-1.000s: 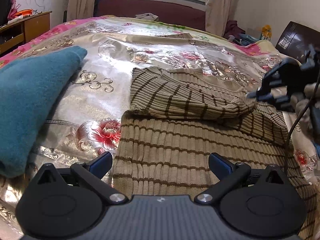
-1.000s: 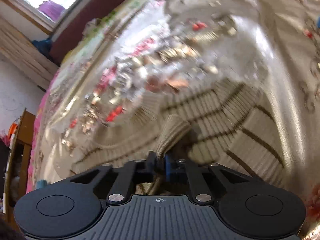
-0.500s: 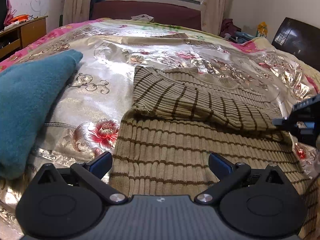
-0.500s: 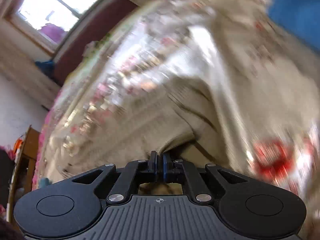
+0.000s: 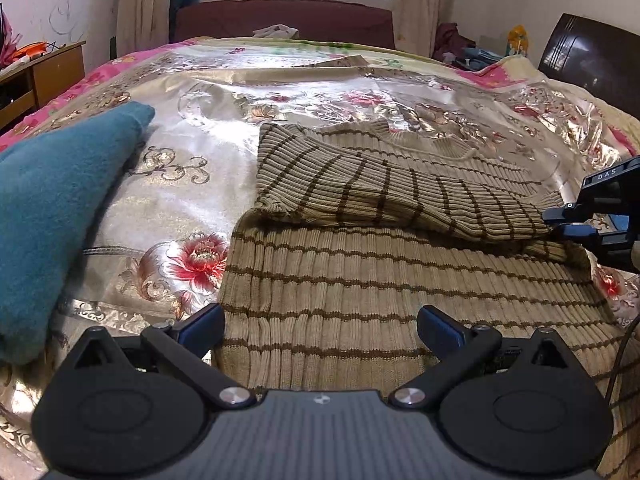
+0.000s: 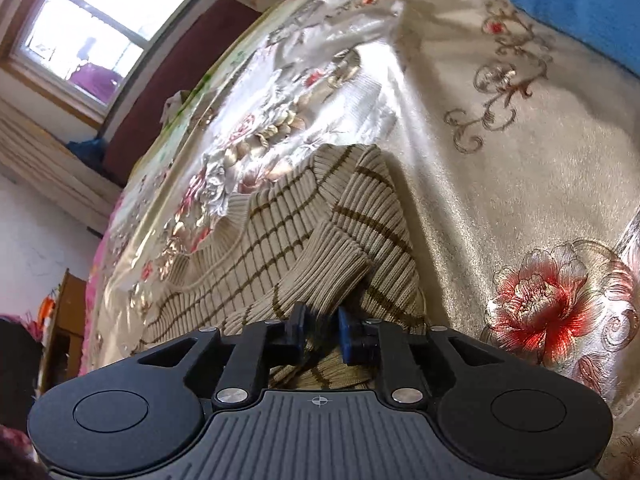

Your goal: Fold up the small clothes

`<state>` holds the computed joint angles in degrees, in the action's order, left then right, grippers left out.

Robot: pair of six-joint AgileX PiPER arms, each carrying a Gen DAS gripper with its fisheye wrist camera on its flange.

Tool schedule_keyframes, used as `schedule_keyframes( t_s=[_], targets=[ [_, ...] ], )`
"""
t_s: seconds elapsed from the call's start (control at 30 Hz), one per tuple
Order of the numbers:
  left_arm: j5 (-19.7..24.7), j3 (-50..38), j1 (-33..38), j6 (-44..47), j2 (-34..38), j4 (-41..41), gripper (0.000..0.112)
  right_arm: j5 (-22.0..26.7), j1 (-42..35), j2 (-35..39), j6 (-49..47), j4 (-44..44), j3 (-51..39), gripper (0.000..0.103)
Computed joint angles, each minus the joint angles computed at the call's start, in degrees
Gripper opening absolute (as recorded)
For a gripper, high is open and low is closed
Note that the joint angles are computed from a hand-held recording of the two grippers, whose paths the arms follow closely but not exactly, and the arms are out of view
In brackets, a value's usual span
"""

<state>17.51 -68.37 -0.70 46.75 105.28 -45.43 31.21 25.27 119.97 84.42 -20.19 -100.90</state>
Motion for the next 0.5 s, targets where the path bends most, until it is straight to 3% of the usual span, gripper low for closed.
schedule_keyframes(
  t_s=[0.1, 0.2, 0.27, 0.4, 0.5],
  targets=[
    [-0.6, 0.2, 0.0, 0.0, -0.1, 0.0, 0.103, 1.0, 0.9, -0.5, 2.1, -4.4, -0.2, 0.009],
    [-0.6, -0.6, 0.1, -4.6, 0.4, 3.5, 0.103, 2.3, 1.6, -1.5, 4.8, -7.7, 1.0, 0.007],
    [-0.3, -1.7, 0.3, -11.4, 1.0, 9.2, 0.103, 5.1, 1.5, -0.6, 3.7, -7.1, -0.1, 0.006],
    [-0.2, -3.6, 1.6, -29.2, 1.7, 22.8, 0.103, 5.7, 1.6, -0.2, 2.6, -7.3, 0.2, 0.006],
    [1.4, -5.1, 3.1, -36.9, 2.6, 27.3, 0.103, 5.2, 1.4, -0.6, 0.7, -6.0, 0.4, 0.013]
  ],
)
